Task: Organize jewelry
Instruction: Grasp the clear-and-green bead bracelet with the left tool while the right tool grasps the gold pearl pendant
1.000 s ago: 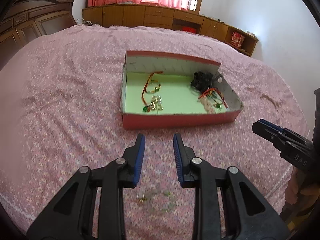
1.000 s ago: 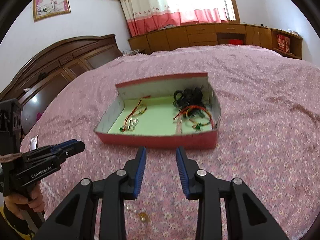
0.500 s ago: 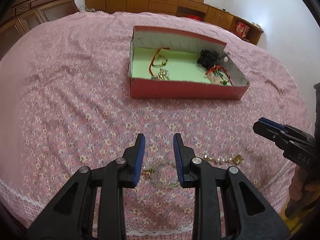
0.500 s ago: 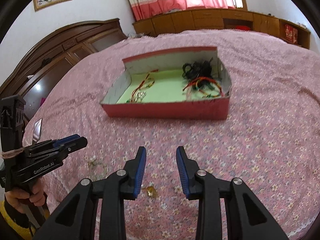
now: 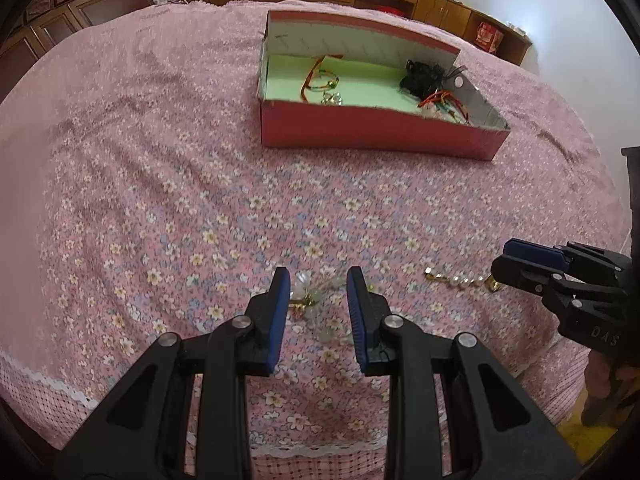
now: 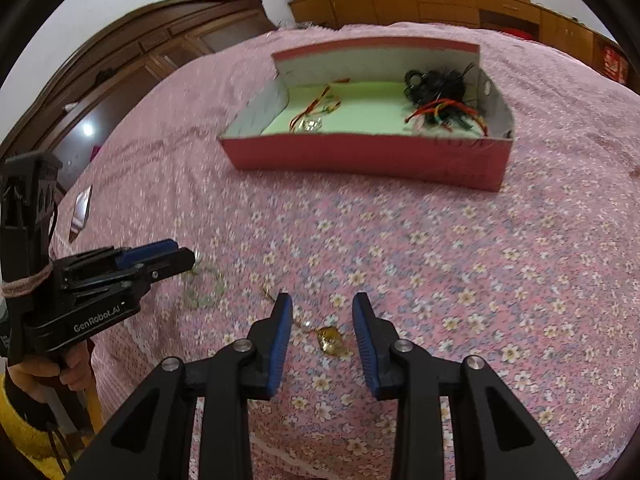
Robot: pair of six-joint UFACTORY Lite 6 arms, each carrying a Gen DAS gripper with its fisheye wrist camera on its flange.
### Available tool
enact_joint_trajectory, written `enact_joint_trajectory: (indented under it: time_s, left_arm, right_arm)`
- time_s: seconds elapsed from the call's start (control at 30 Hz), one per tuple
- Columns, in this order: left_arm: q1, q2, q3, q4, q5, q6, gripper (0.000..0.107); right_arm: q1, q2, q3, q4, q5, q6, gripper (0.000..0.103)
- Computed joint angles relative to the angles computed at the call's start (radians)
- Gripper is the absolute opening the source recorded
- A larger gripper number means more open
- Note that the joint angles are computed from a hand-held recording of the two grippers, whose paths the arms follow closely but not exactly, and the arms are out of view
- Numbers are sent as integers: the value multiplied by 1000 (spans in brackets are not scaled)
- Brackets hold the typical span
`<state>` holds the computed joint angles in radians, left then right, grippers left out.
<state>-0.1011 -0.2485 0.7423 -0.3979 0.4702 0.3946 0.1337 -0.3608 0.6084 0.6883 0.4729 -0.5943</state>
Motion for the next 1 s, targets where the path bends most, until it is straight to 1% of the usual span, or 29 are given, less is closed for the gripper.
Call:
enact_joint_trajectory:
  time_s: [0.23, 0.4, 0.5, 0.7, 0.83, 0.93, 0.97, 1.0]
  left_arm:
    - [18, 12, -39, -20, -11, 29, 21]
    - [-26, 29, -59, 50, -62, -48, 21]
    - [-35, 43, -60, 60, -84, -62, 21]
    - [-21, 71, -63, -18, -116, 1, 21]
    - [-37, 72, -77, -1, -152, -16, 20]
    - [-65, 74, -83, 45, -179, -67, 19]
    - [-72, 82, -81, 35, -186, -59, 17]
    - [-72, 85, -79, 17, -188, -40, 15]
  right_arm:
    - [47, 51, 7, -92, -19, 91, 34]
    - [63, 69, 14, -109, -24, 104, 35]
    - [80, 87, 21, -118, -30, 110, 37]
    - [110, 129, 41, -148, -45, 131, 38]
    - [144, 151, 43, -192, -73, 167, 39]
    - [175, 164, 39, -217, -106, 197, 32]
    - [180, 168, 39, -220, -114, 201, 27]
    - [184, 173, 40, -224, -122, 207, 25]
